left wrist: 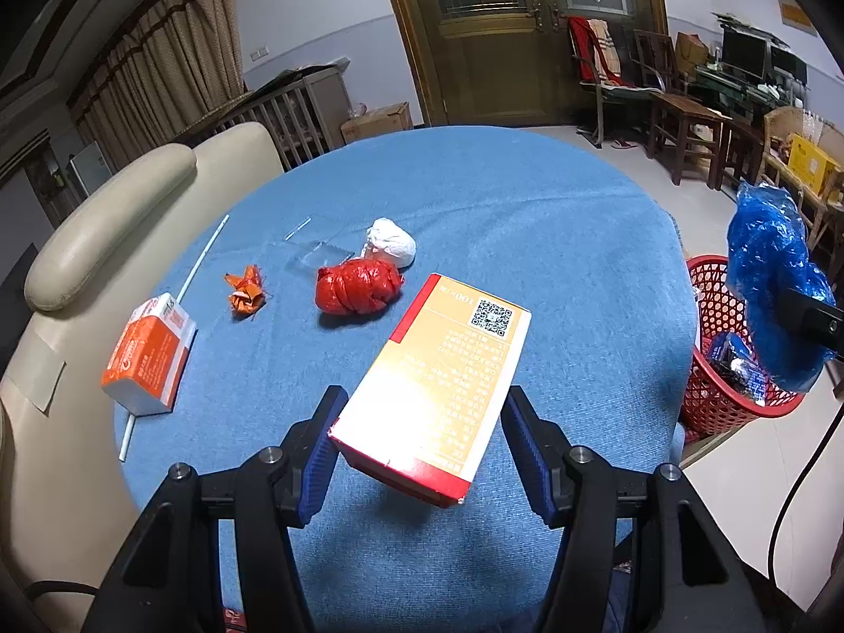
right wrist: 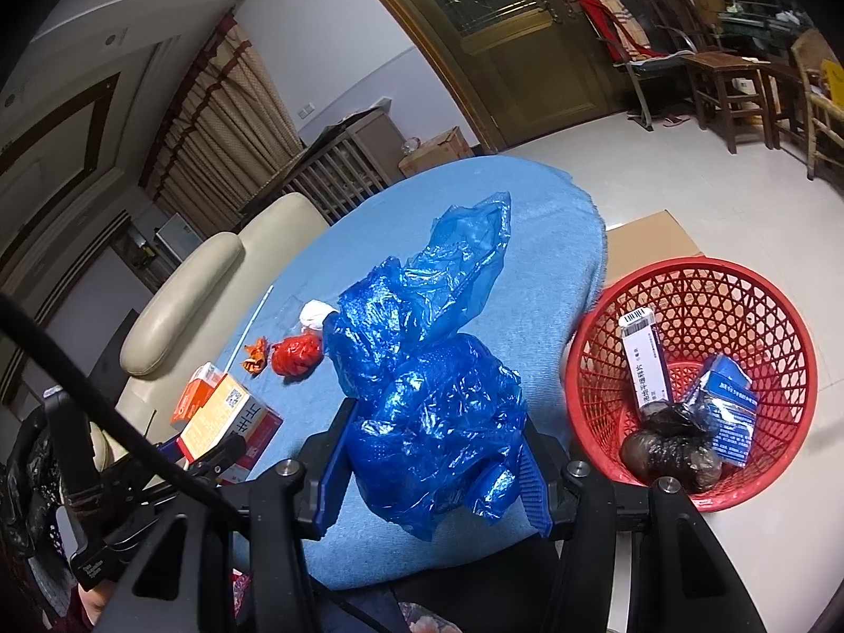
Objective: Collect trash
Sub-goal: 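Carry the yellow box in the left tool and blue bag in the right tool toward the red wastebasket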
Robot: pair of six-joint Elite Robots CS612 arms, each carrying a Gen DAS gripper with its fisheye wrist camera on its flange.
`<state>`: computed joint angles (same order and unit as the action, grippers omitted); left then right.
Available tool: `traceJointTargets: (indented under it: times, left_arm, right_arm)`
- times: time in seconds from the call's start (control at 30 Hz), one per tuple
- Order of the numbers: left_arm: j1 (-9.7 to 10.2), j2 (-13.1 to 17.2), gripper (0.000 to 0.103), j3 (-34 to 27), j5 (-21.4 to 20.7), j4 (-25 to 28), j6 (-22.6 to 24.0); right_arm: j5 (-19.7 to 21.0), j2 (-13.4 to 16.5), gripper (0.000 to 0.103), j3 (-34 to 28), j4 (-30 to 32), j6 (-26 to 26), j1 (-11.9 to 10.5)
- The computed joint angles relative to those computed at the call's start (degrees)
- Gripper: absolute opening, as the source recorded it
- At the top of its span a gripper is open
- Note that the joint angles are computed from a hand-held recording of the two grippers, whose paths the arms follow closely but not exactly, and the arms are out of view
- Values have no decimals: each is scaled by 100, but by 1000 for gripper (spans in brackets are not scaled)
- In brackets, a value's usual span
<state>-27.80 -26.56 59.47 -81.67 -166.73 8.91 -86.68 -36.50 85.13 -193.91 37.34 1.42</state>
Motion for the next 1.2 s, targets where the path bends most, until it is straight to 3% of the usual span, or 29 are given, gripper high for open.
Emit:
traceJointTargets:
  times: [0.5, 1.2]
  left_arm:
    - [83, -23, 62, 54, 92, -322, -208]
    - [97, -23, 62, 82, 208, -501, -206]
  right_arm:
    - [-217, -91, 58, -34, 84, -187, 80]
    - [-216, -88, 58, -24, 60, -214, 78]
